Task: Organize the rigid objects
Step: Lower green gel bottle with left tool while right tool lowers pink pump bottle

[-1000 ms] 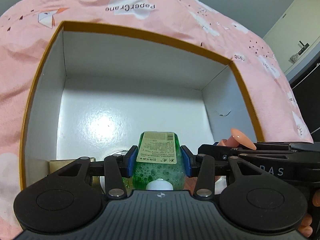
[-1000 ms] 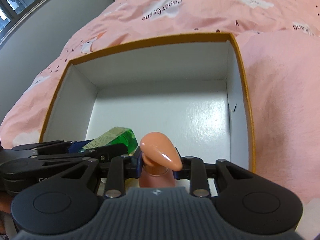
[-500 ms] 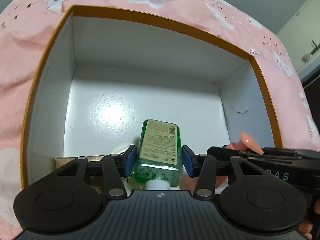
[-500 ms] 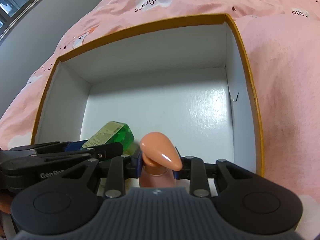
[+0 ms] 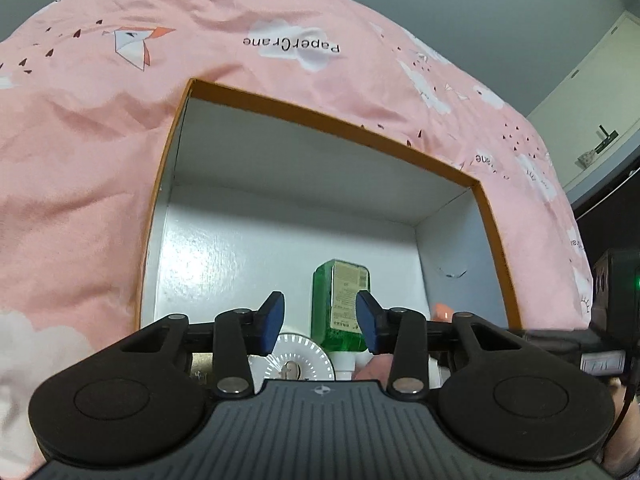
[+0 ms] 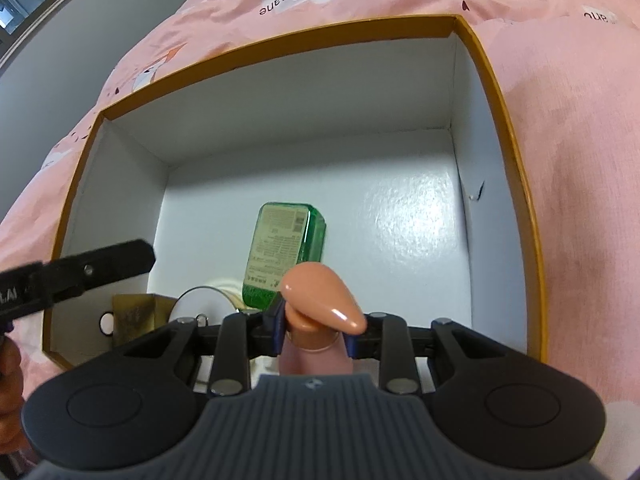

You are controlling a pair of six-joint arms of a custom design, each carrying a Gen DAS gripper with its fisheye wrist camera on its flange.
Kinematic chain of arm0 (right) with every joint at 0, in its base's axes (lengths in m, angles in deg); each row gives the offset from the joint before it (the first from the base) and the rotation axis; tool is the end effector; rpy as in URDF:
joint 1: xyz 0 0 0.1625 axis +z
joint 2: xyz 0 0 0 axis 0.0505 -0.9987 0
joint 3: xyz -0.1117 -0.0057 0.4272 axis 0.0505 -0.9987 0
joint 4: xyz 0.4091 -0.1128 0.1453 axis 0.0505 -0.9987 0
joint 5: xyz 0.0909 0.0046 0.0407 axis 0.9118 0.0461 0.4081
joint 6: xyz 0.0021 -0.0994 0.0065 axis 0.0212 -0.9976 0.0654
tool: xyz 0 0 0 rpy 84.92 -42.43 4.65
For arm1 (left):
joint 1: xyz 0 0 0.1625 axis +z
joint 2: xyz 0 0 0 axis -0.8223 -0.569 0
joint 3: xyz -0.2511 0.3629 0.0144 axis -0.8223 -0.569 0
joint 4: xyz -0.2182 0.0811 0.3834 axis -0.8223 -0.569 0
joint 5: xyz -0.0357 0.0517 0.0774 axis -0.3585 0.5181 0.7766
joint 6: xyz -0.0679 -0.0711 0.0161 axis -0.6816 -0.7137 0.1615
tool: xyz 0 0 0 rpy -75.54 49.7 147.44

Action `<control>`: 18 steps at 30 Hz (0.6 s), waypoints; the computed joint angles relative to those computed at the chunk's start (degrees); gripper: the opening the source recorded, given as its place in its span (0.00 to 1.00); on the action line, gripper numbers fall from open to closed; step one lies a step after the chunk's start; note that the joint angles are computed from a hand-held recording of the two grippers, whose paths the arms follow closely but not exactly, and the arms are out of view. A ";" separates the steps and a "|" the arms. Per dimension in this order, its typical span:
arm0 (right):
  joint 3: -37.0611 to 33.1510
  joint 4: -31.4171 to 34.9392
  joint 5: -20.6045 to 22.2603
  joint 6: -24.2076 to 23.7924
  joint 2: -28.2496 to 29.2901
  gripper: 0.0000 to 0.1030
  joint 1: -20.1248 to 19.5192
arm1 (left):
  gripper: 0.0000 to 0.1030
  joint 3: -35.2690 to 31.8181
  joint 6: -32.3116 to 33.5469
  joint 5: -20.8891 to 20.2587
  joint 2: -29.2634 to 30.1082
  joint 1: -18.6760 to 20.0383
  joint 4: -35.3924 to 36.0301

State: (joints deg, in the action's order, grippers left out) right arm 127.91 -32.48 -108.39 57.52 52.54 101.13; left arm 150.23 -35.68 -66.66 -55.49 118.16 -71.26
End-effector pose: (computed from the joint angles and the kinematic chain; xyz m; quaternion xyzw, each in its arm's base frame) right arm 0.3154 -0.8698 0.1077 0.2245 -0.9524 0.0679 0.1946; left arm -0.1594 -0.7376 0.2889 -0.0457 0.9201 -0.3382 0.1922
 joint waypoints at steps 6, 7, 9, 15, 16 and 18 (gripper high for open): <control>-5.47 2.57 -2.21 0.56 3.52 0.26 0.47 | 0.44 -0.63 -0.08 0.00 1.22 -0.14 1.52; -6.23 2.88 -2.63 0.46 4.08 0.26 0.55 | 0.44 -0.62 -0.25 -0.05 1.33 -0.17 1.77; -8.01 4.31 -3.01 0.85 5.14 0.26 0.52 | 0.44 -0.18 -0.69 0.07 1.17 -0.30 2.19; -11.11 6.56 -5.28 2.11 7.14 0.27 0.77 | 0.44 0.26 -0.54 0.70 1.17 -0.59 2.41; -11.04 6.52 -5.37 2.13 7.11 0.27 0.79 | 0.44 0.24 -0.53 0.90 1.25 -0.65 2.55; -10.54 6.25 -5.75 2.19 6.82 0.27 0.84 | 0.44 0.25 -0.66 1.03 1.26 -0.77 2.85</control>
State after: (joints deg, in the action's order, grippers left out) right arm 117.37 -26.22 -114.14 59.71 59.36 101.97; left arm 150.48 -36.34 -65.63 -54.23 117.39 -68.41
